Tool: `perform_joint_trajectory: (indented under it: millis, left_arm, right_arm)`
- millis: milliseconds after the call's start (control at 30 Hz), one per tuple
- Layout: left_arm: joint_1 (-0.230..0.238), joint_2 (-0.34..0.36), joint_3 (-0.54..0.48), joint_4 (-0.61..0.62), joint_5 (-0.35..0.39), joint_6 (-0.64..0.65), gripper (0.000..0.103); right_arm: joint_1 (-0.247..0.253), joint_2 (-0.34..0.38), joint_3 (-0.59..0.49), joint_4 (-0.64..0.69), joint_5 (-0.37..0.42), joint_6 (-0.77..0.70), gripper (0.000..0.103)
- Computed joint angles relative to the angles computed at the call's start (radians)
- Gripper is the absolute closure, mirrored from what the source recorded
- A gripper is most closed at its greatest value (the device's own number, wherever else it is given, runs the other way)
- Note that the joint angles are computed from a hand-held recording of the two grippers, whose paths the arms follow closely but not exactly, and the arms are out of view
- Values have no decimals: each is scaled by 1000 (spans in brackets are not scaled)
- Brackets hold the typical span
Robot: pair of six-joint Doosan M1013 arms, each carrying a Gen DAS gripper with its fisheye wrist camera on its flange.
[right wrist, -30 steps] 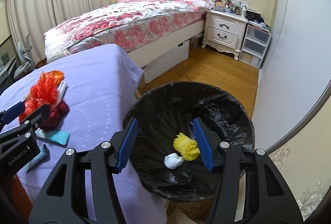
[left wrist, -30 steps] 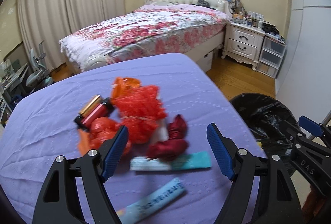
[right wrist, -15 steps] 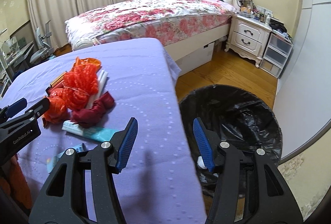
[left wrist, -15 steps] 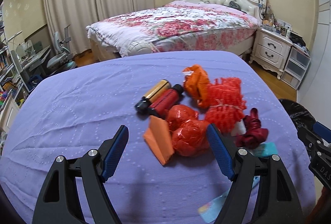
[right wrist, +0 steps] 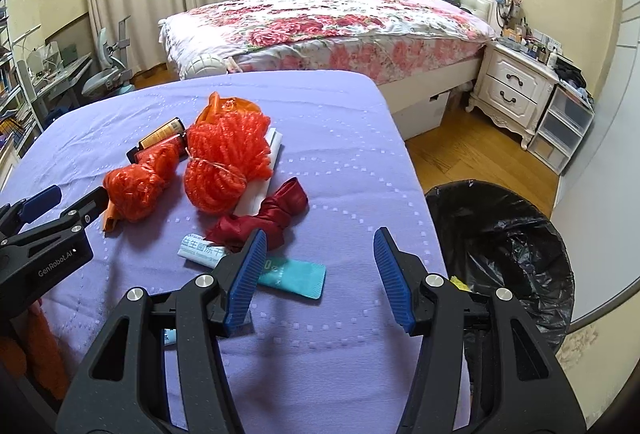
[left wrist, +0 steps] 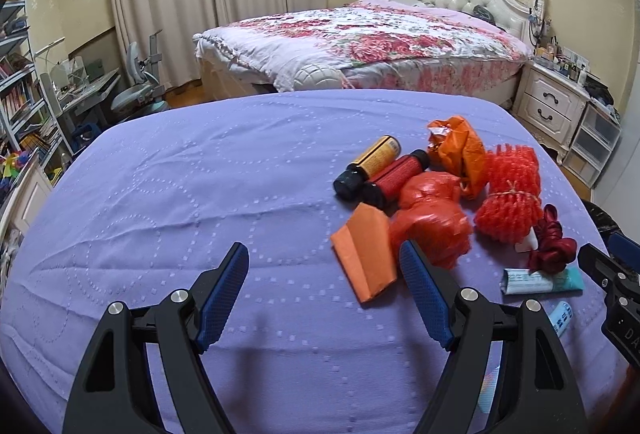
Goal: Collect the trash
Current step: 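Move both tools back over the table toward the remaining trash, then grasp the folded orange paper with the left tool and lift it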
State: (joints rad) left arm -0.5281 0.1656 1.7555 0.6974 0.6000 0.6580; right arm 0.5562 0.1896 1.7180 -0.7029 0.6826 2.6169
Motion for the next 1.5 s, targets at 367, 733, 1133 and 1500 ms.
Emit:
perform_joint_trajectory:
  millis: [367,733,1133,1500]
  left_arm:
    - [23,-13,13,-28,-2,-7,27]
    - [39,31,-36,-201,10,199,28]
    - [53,7,-20,-338,-32,301,40]
    - [53,40,-51,-371,6,342,34]
  right_arm:
    - [9,2,-1,0,4,-1,48]
    - [16,6,0,-4,2,11,48]
    - [11,1,7,13,4,-2,48]
    - [7,-1,13,27,-1,-16,48]
